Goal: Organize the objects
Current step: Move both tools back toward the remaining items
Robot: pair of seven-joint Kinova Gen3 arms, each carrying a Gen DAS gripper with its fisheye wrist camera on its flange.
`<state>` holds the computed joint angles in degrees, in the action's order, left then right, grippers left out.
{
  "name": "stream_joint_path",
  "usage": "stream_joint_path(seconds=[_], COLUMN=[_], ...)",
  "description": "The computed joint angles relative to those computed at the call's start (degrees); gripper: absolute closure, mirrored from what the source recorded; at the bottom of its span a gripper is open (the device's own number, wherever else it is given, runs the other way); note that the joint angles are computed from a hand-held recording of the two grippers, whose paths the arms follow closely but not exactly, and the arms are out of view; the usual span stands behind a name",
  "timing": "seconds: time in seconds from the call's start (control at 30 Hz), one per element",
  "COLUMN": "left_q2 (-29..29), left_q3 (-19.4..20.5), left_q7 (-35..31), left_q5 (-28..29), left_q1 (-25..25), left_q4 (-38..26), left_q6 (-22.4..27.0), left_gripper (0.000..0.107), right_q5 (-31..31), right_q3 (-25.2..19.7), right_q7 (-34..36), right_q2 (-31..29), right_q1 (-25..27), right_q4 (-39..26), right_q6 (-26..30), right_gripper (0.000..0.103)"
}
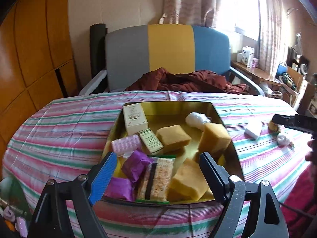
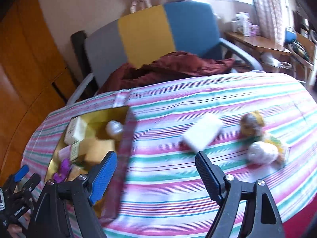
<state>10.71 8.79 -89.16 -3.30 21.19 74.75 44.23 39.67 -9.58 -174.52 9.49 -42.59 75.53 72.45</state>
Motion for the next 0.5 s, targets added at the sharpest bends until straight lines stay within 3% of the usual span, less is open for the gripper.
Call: stream_joint_path(seconds=[0.3, 0.5], left_q2=[2.05, 4.78], left_q3=[2.87, 3.08], left_q7=[-10.04, -12.46], left_q5=[7.62, 8.32], left_q1=[-1.01, 1.52], left_q4=[-3.83, -8.71], left_q6=[2.42, 4.55], left_gripper=[0.019, 0.019], right_q5=[1.92, 1.65], right_q3=[-0.84, -2.22], right_q7=[-7.67, -14.34], right_q2=[-7.53, -12.41], right_q1=[5.83, 12.50], right_q4=[7.66, 15.74], right_q6=[5.65, 5.32], right_gripper=[0.021, 0.020])
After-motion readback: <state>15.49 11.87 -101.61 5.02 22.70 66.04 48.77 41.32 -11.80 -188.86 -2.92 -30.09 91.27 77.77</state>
